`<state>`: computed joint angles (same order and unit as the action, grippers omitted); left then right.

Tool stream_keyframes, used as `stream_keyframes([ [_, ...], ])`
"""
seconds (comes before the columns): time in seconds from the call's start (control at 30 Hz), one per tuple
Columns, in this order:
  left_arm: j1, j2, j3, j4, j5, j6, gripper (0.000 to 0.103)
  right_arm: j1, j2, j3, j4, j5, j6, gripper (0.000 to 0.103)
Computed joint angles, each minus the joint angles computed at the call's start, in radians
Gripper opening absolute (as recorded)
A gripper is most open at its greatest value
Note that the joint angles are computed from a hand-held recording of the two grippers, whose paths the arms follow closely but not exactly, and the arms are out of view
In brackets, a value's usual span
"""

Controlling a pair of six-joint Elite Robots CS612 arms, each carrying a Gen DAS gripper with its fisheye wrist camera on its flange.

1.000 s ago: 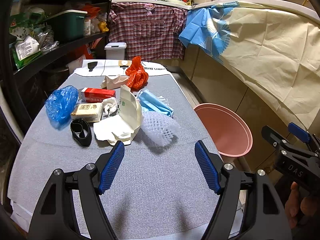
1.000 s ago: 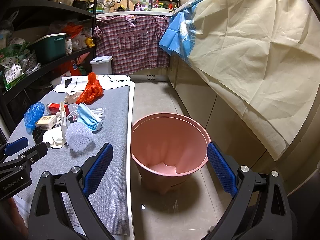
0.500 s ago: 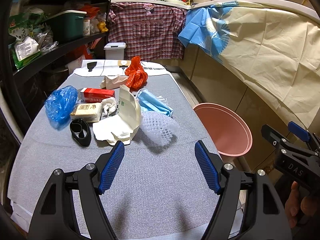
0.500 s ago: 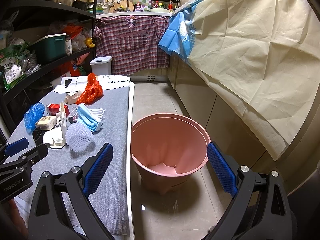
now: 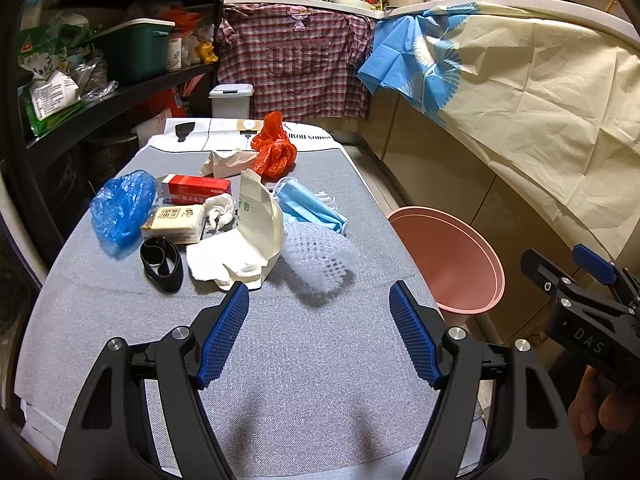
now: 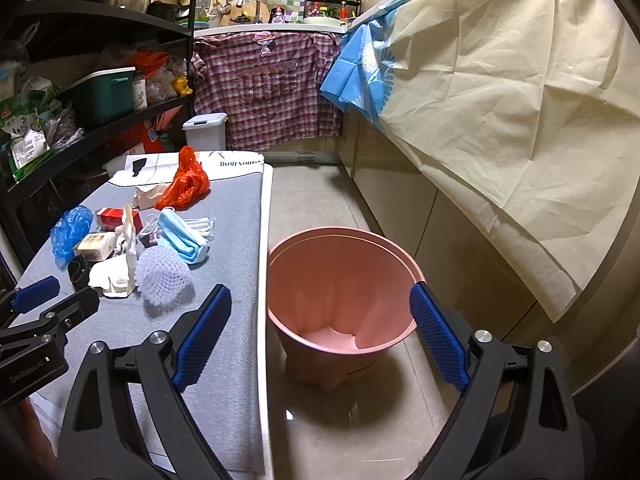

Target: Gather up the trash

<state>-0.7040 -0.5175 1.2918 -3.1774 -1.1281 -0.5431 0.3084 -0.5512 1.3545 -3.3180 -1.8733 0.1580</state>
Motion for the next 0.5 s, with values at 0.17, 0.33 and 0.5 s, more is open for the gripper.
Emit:
stream_keyframes([
  [0.17, 0.003, -0.001, 0.003, 0.002, 0.017, -0.011, 0.071, 0.004, 0.005, -0.012, 0.002, 0.058, -0.002, 0.074],
  [0.33, 0.011, -0.002, 0.003, 0.008, 0.057, -0.017, 0.065, 0.010, 0.022, -0.045, 0.001, 0.109, -0.049, 0.058],
  [0.5, 0.021, 0.001, -0.001, 0.026, 0.096, -0.035, 0.059, 0.009, 0.039, -0.093, 0.053, 0.221, -0.016, 0.049],
])
